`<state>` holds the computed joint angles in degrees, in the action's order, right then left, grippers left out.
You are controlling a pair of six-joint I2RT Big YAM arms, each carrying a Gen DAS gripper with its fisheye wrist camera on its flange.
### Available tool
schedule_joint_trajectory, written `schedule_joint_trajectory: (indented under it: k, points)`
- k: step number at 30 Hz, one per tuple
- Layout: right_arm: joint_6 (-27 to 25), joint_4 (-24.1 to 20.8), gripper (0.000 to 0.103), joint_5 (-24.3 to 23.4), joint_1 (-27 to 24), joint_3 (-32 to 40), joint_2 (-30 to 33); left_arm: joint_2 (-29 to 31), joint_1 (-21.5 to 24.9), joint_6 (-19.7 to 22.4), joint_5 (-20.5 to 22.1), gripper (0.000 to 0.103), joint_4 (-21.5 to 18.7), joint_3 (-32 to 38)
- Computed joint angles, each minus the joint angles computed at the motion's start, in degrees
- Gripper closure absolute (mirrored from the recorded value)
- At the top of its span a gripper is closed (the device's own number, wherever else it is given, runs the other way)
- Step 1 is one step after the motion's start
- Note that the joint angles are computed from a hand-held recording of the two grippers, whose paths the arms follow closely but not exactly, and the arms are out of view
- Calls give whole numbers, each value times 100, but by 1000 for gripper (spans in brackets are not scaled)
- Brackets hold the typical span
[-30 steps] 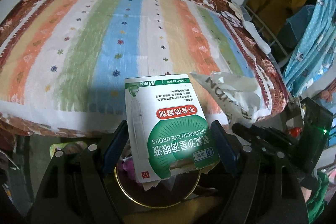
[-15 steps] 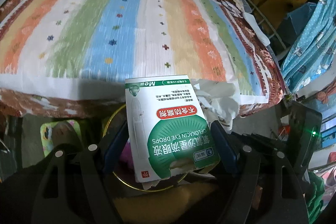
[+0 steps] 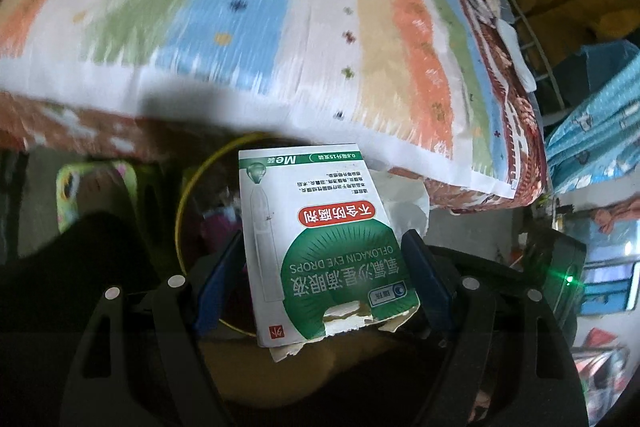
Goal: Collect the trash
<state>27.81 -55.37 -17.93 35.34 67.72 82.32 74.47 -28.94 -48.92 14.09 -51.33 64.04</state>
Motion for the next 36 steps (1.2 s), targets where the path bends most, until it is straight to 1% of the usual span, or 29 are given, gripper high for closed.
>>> schedule_joint_trajectory:
  k: [2, 5, 6, 7, 8, 9, 10, 13, 17, 20, 24, 25, 27, 29, 33, 34, 36]
  points:
    - [53, -21, 86, -130, -20, 5, 67, 73, -19, -59, 27, 25, -14, 2]
    - [102, -58, 81, -176, -3, 7, 159, 153, -32, -122, 111, 24, -2, -5]
    - [107, -53, 77, -175, -4, 5, 172, 162, -22, -131, 126, 23, 4, -9]
    - [108, -62, 70, -150, 0, 16, 191, 168, -20, -164, 128, 17, 19, -13]
    - [117, -61, 67, -119, 1, 18, 190, 151, -6, -202, 120, 14, 60, -31]
    - [121, -57, 62, -95, -5, 16, 184, 120, 3, -227, 109, 13, 101, -52]
    - [136, -46, 60, -62, -8, 9, 173, 87, 18, -246, 98, 13, 130, -73]
    - [142, -37, 57, -7, -23, -2, 148, 84, 21, -236, 76, 13, 107, -68]
    - [42, -58, 56, 203, 1, -6, 92, 77, 6, -49, -28, 13, -58, 11]
    - [-75, -81, 56, 469, 54, -6, -1, 49, -64, 115, -280, 13, -211, 72]
    - [-297, -42, 50, 976, 163, -66, -250, -116, -221, 448, -820, 13, -410, 120]
    - [-318, -27, 50, 1042, 178, -90, -305, -187, -278, 526, -1013, 13, -460, 111]
    - [-384, 0, 50, 1232, 227, -151, -448, -292, -381, 606, -1300, 13, -497, 76]
    - [-475, 36, 47, 1430, 287, -224, -602, -393, -472, 690, -1466, 12, -491, 29]
    - [-598, 204, 36, 1748, 415, -400, -950, -663, -770, 869, -1985, 9, -439, -134]
    - [-598, 239, 32, 1814, 444, -437, -1016, -705, -823, 879, -2085, 9, -443, -153]
    - [-651, 343, 28, 2068, 543, -552, -1219, -883, -958, 874, -2351, 8, -388, -261]
